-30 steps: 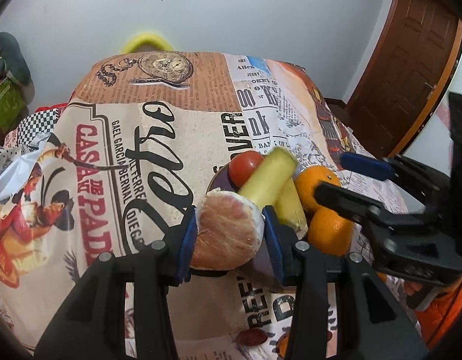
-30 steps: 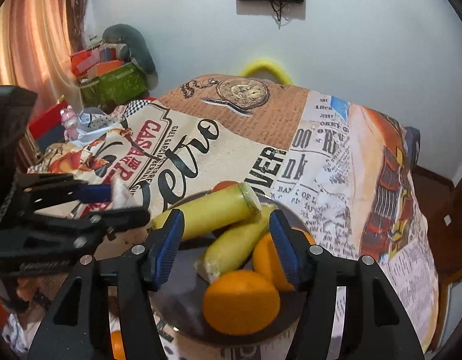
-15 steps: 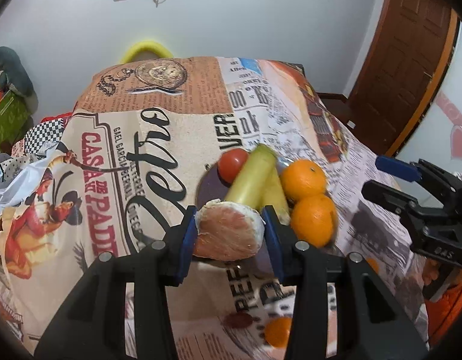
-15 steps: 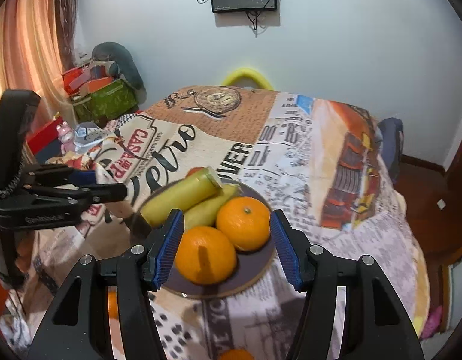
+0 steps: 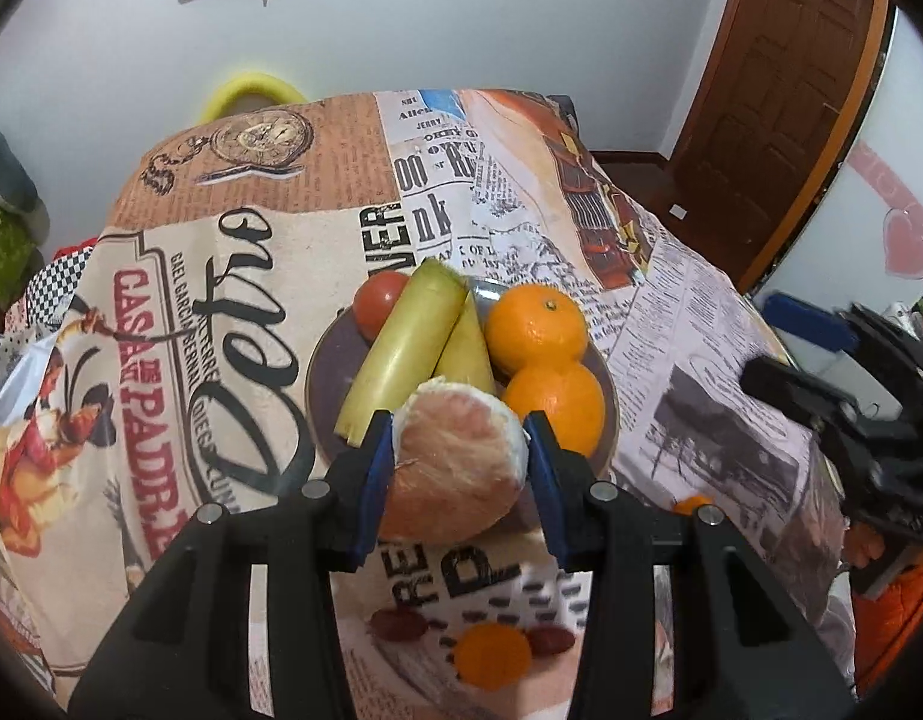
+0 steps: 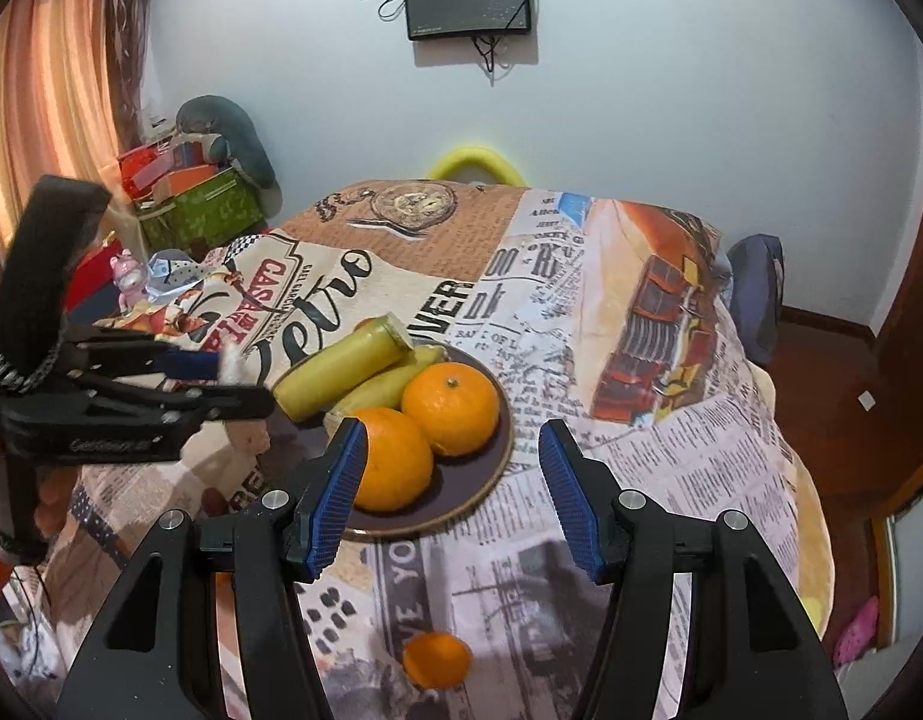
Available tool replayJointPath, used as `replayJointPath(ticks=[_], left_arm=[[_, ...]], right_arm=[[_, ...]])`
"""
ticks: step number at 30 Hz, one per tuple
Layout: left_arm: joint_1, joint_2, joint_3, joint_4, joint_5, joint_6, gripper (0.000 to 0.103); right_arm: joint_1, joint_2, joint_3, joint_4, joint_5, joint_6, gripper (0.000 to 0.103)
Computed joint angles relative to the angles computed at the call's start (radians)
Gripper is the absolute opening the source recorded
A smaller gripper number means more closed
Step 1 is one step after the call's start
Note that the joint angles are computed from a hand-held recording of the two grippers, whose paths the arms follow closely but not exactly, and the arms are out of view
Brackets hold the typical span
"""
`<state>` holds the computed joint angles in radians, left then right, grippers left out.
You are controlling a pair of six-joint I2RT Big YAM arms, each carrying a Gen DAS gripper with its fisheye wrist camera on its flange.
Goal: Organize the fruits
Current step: 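Lower the pink grapefruit segment onto the plate and open the left tool, then grasp a small mandarin with the right tool while the left tool grasps another mandarin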
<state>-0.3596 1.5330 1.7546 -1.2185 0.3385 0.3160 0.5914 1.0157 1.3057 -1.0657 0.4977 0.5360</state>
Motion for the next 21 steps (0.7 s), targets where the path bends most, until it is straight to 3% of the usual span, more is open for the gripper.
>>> replayJointPath(ticks=[5,7,10,21], left_arm=[[-0.022,0.038,0.031,0.006,-0.028,-0.033,0.045],[-0.024,0.042,0.033,0.012,-0.046,-0.048,0.055],[-0.018,0.015,0.001,0.051,-0.053,-0.061,0.06],[0.058,-0.132,-0.102,0.073,-0.026,-0.029,0.064]], right_arm=[[-0.002,-0.027,-0.024,0.001,0.0,0.02,0.056],[0.002,-0.029,-0.025,-0.007,0.002,0.03,0.056],[0.013,-0.032,-0.021,-0.019,0.004,0.045,0.056],[0.132,-0.023,0.038,-0.134,0.098,0.139,0.056]])
